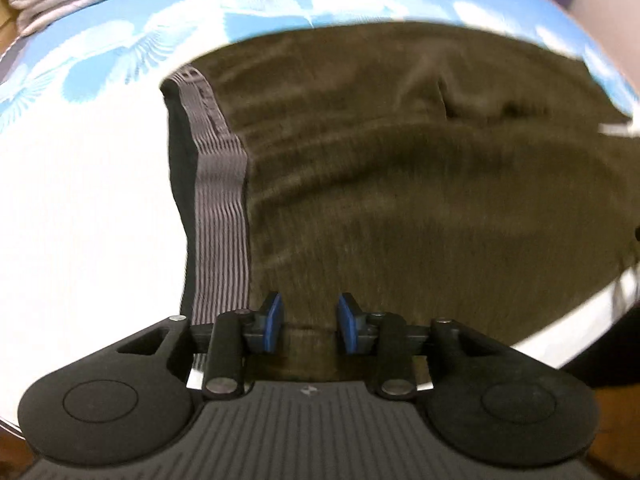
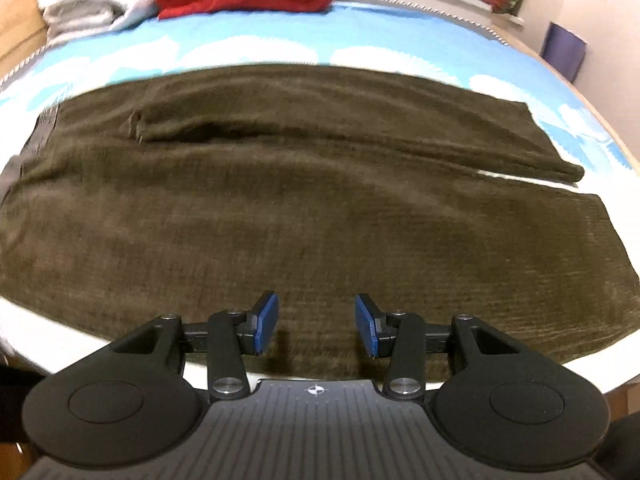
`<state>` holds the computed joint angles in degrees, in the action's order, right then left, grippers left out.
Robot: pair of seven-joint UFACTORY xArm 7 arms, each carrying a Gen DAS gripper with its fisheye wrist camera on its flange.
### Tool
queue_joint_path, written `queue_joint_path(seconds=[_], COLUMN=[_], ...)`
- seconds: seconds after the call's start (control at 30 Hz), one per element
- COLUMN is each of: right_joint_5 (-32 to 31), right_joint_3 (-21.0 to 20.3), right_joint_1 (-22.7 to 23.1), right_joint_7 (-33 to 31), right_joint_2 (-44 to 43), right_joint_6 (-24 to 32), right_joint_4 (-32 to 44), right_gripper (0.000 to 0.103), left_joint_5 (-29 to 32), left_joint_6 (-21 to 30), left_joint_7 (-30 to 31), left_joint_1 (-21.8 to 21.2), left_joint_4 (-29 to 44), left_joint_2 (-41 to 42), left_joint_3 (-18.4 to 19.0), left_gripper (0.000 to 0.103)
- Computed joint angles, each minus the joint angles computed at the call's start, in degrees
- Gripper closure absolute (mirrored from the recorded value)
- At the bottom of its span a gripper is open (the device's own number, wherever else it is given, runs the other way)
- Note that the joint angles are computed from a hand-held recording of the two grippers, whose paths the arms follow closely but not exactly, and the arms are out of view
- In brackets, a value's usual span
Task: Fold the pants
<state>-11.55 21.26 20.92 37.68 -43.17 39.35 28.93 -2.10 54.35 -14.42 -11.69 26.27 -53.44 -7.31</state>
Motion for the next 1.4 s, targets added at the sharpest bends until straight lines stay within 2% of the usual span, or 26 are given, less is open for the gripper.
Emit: queue_joint_path(seconds=[0.1, 0.2, 0.33, 0.43, 0.53, 0.6, 0.67, 0.73, 0.87, 0.93, 1.0, 1.07, 1.13, 1.23, 1.4], right_joint_5=[-0.1, -0.4, -2.2, -1.3, -1.5, -1.6, 1.8, 1.3, 0.5, 1.2, 1.8, 1.9, 2.6, 4.2, 6.4], right_joint_3=[-0.7, -3.3, -7.4, -11.3, -11.0, -10.5, -8.2, -8.2, -8.1, -9.2, -10.0, -10.1, -11.0, -12.6, -14.8], right_joint_1=[-1.6, -4.0, -8.1, -9.5, -13.1, -14.5, -16.2, -16.2, -16.0, -15.2, -14.6, -14.8, -14.2, -12.8, -11.9], right_joint_7=[2.1, 1.3, -5.6, -12.2, -14.9, -13.1, -12.8, -11.3, -13.2, -14.3, -15.8, -16.8, -18.0, -20.1, -23.6], right_joint_2=[-2.7, -5.0, -4.4, -1.9, -0.2, -0.1, 1.0, 1.5, 2.7, 4.0, 5.8, 6.7, 7.5, 8.7, 11.1], right_joint_6=[-2.1, -4.8, -9.7, -12.9, -17.3, -19.2, -16.4, -19.3, -22.2, -23.2, -24.2, -25.1, -26.2, -26.6, -25.6], right_joint_4=[-0.3, 0.7, 4.0, 6.0, 4.3, 1.9, 2.4, 1.7, 1.6, 1.9, 2.7, 3.3, 3.7, 4.4, 5.5], right_gripper=[0.058, 0.058, 0.058, 0.055, 0.055, 0.055, 0.056, 0.056, 0.057, 0.060, 0.072, 0.075, 0.076, 0.077, 0.077], left_joint_5=[0.7, 1.2, 2.6, 3.3, 4.0, 4.6, 5.5, 6.0, 5.3, 5.7, 6.8, 8.2, 10.6, 17.6, 27.7], left_joint_6=[-1.1, -2.9, -6.4, -9.8, -12.0, -13.6, -15.6, -17.3, -20.4, -21.9, -23.8, -25.5, -27.0, -28.1, -26.8], left_joint_7=[-1.8, -3.7, -5.3, -6.7, -7.6, -8.1, -8.1, -7.9, -8.3, -8.4, -9.0, -10.1, -12.2, -17.9, -24.4], left_joint_1=[0.9, 1.2, 1.8, 2.2, 2.2, 2.0, 1.7, 1.2, 0.6, 1.4, 3.2, 5.5, 8.3, 13.2, 14.7], left_joint_4=[0.1, -0.4, -0.9, -0.8, -0.5, -0.3, -0.3, 0.1, 1.3, 3.2, 5.7, 9.3, 13.4, 20.1, 30.7], left_joint_2=[-0.5, -1.0, -1.5, -0.2, 0.3, 1.2, 2.2, 3.5, 6.4, 9.3, 13.1, 18.2, 23.8, 32.6, 46.6], left_joint_3=[-1.0, -1.8, -2.3, -2.9, -3.3, -3.9, -4.5, -4.6, -3.6, -3.5, -3.8, -4.2, -5.0, -7.7, -7.2], left_gripper=[0.068, 0.068, 0.068, 0.068, 0.068, 0.068, 0.076, 0.095, 0.096, 0.096, 0.096, 0.096, 0.095, 0.095, 0.094])
